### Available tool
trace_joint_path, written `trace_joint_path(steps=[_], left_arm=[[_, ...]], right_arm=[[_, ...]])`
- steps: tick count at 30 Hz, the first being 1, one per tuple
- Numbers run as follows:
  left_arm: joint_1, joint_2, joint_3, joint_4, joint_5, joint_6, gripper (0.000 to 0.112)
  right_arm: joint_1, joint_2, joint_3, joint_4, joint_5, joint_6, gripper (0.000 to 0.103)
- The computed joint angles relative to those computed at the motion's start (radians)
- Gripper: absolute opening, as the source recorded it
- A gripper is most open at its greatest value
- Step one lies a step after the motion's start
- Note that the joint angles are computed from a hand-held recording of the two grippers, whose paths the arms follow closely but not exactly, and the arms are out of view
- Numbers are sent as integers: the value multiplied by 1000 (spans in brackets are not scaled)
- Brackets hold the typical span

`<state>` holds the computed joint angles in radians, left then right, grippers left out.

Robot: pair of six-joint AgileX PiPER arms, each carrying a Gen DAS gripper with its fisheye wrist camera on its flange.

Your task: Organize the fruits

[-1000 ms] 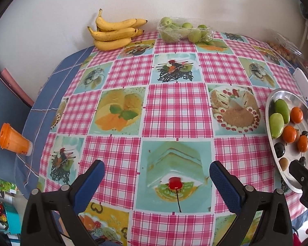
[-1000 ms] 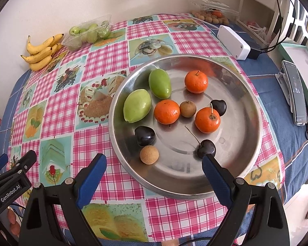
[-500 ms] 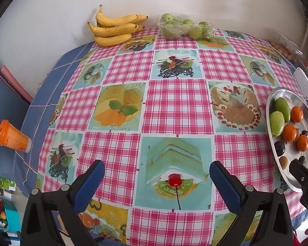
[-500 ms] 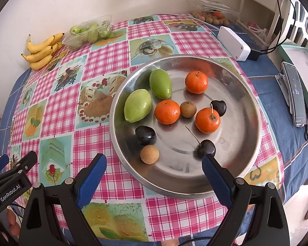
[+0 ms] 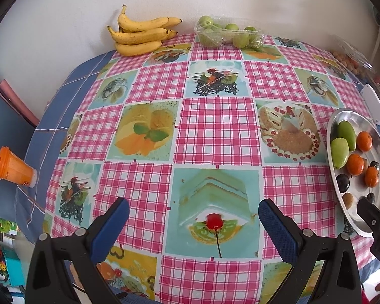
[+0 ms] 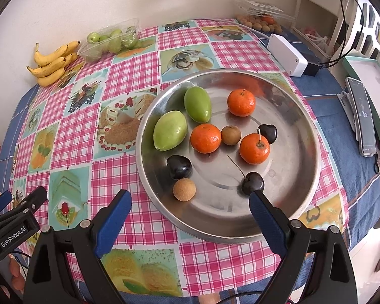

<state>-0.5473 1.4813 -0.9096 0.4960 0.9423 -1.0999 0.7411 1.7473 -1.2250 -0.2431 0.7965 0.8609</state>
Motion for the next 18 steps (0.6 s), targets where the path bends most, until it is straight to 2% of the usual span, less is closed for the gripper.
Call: trace_joint_path(steps=[18], left_arm=[[-3, -10, -1, -5, 0, -7, 103]], right_arm=[[5, -19, 11, -10, 4, 11, 94]])
